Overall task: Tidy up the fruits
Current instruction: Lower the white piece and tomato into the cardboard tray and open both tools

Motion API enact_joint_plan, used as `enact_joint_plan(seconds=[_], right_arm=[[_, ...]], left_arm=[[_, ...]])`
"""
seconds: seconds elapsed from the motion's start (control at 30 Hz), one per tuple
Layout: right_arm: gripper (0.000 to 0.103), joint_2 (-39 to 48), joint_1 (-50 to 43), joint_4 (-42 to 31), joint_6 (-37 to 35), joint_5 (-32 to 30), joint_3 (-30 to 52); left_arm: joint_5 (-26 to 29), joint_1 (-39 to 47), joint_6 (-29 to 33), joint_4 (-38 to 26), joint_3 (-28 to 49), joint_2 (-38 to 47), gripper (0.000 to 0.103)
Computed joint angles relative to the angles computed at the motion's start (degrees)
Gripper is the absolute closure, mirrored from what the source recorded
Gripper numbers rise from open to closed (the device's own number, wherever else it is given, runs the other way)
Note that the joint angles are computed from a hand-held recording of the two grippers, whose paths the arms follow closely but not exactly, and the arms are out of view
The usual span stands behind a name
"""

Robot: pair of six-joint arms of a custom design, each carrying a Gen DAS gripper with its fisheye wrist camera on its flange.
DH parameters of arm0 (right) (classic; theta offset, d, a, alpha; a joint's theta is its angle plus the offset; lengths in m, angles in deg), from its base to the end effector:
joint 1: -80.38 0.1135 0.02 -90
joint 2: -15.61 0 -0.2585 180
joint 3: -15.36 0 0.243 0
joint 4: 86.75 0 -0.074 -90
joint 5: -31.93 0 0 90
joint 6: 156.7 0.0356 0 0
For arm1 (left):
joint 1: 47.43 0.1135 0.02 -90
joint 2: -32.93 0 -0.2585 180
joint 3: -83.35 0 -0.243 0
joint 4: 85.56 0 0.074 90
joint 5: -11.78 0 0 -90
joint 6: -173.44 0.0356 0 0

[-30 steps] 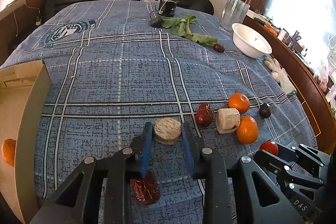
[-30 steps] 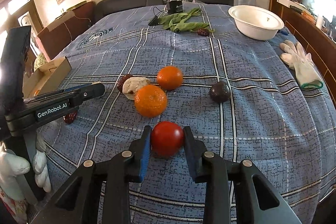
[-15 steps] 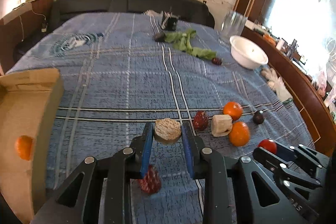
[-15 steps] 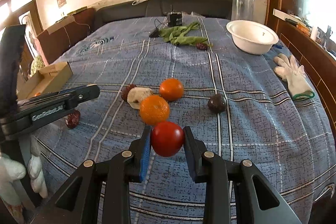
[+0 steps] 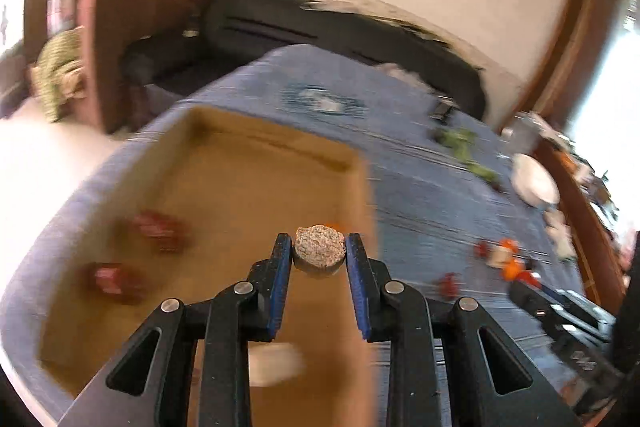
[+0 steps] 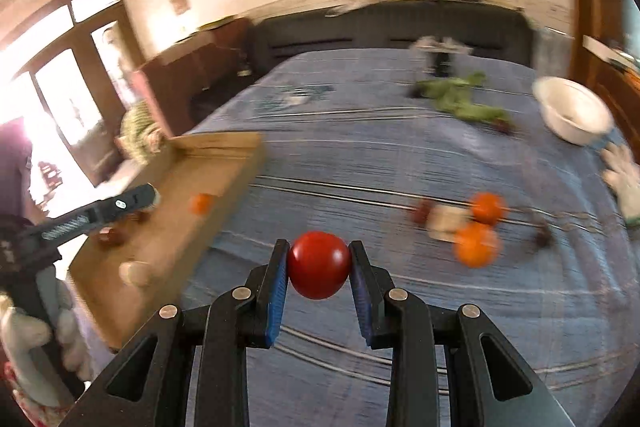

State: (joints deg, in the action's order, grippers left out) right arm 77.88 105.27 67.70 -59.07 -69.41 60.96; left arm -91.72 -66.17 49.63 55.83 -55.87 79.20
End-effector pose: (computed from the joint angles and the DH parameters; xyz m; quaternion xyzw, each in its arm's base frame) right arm 0.1904 0.0961 0.1994 -0.1761 0.8935 0.1996 0.3616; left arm 0.1553 -0.0439 0.2015 -0.1654 0.9006 -0.0744 0.3951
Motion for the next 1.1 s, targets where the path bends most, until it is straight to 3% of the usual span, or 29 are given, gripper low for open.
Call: enact_joint_plan(seconds=[0.17, 0.33, 0.63, 0.87, 0.93, 1.1], right_arm=[[0.07, 8.4, 12.7, 2.7, 4.8, 2.6, 5.8], [0.07, 20.1, 23.2, 4.6, 6.3, 7.2, 12.8], [0.07, 37.0, 27.7, 2.7, 5.9, 10.3, 24.9], [0.069, 41.7, 28.5, 1.4, 4.9, 11.3, 29.3], [0.069, 41.7, 28.7, 1.7, 4.3, 11.8, 29.1], [0.069, 38.1, 28.6, 2.4, 3.6, 12.5, 26.3]], left_arm=[[8.2, 17.2, 9.1, -2.6, -1.9, -0.9, 0.076], [12.1, 24.7, 14.0, -1.0, -3.6, 0.6, 0.076], [15.9, 27.4, 14.7, 2.9, -4.1, 4.8, 0.076], [18.2, 30.6, 14.8, 1.0, -4.2, 2.7, 0.076], [18.8, 32.0, 15.0, -0.9, -3.9, 0.5, 0.074], [16.4, 32.2, 14.4, -6.7, -2.0, -6.2, 0.054]])
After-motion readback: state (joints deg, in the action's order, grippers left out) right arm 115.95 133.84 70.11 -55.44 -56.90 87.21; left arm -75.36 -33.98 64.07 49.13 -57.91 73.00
